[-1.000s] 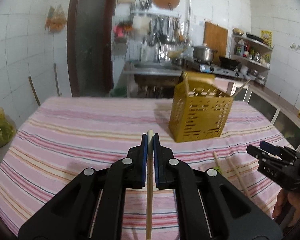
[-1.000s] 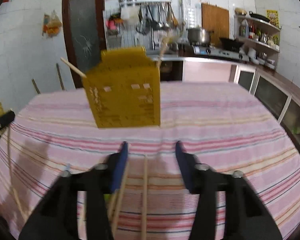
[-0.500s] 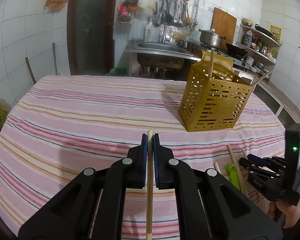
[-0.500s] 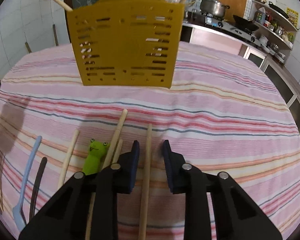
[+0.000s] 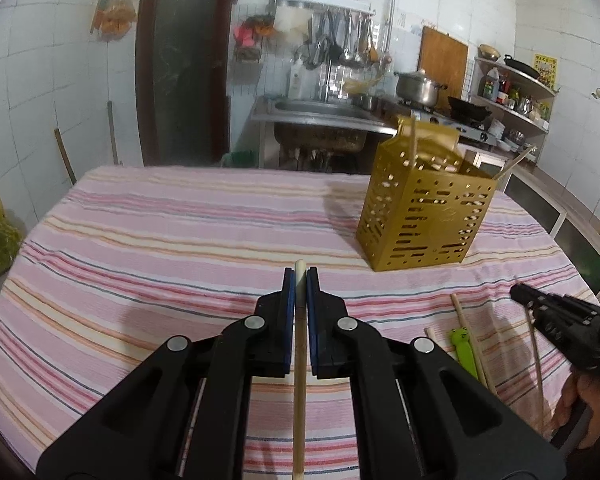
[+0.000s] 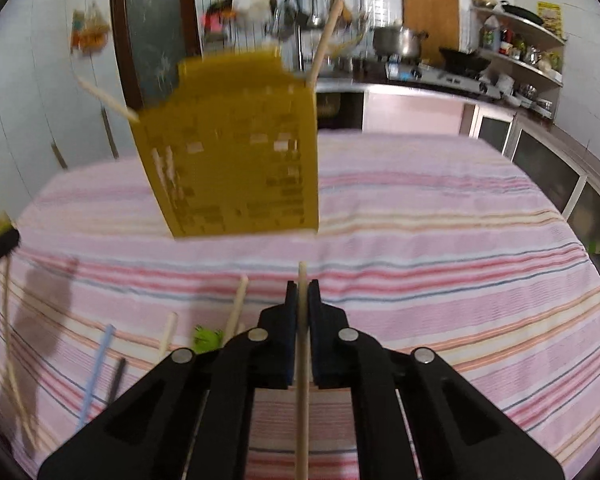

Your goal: Organize utensils

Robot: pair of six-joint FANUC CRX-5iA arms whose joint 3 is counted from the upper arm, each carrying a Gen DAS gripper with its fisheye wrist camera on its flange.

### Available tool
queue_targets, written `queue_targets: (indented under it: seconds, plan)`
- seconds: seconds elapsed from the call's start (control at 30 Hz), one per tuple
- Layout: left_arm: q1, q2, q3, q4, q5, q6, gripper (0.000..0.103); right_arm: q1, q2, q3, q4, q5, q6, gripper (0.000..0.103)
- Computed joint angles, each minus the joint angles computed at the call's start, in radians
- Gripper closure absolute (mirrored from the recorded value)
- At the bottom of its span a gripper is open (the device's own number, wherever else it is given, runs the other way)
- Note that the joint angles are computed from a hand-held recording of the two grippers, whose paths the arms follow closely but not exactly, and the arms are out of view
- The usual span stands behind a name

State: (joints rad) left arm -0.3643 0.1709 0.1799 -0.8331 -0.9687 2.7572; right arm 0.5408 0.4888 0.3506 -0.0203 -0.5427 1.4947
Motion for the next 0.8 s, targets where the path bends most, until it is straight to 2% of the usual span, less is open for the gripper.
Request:
queue_targets:
  seconds: [0.13, 0.23, 0.33, 0.43, 0.47, 0.6, 0.8]
  plan:
    - [-0.034, -0.021, -0.008, -0.060, -0.020, 0.045, 0.099, -0.010, -0.081, -0.091, -0.095, 0.138, 0.068, 0.097]
    - [-0.060, -0.038, -0.015, -0.109, -0.035, 0.080, 0.099, -0.023, -0.117, -0.107, -0.209, 0.203, 0.168, 0.097]
    - [-0.093, -0.051, -0.019, -0.166, -0.056, 0.118, 0.099, -0.023, -0.173, -0.172, -0.291, 0.330, 0.261, 0.097]
    - [-0.127, -0.062, -0.024, -0.222, -0.074, 0.156, 0.099, -0.034, -0.209, -0.191, -0.442, 0.379, 0.411, 0.097]
    - [-0.140, -0.065, -0.025, -0.244, -0.083, 0.170, 0.099, -0.043, -0.220, -0.189, -0.525, 0.388, 0.496, 0.097]
    - [-0.168, -0.078, -0.033, -0.294, -0.099, 0.202, 0.099, -0.074, -0.227, -0.164, -0.694, 0.366, 0.656, 0.097]
    - [-0.195, -0.093, -0.047, -0.338, -0.111, 0.236, 0.099, -0.109, -0.242, -0.152, -0.874, 0.345, 0.834, 0.097]
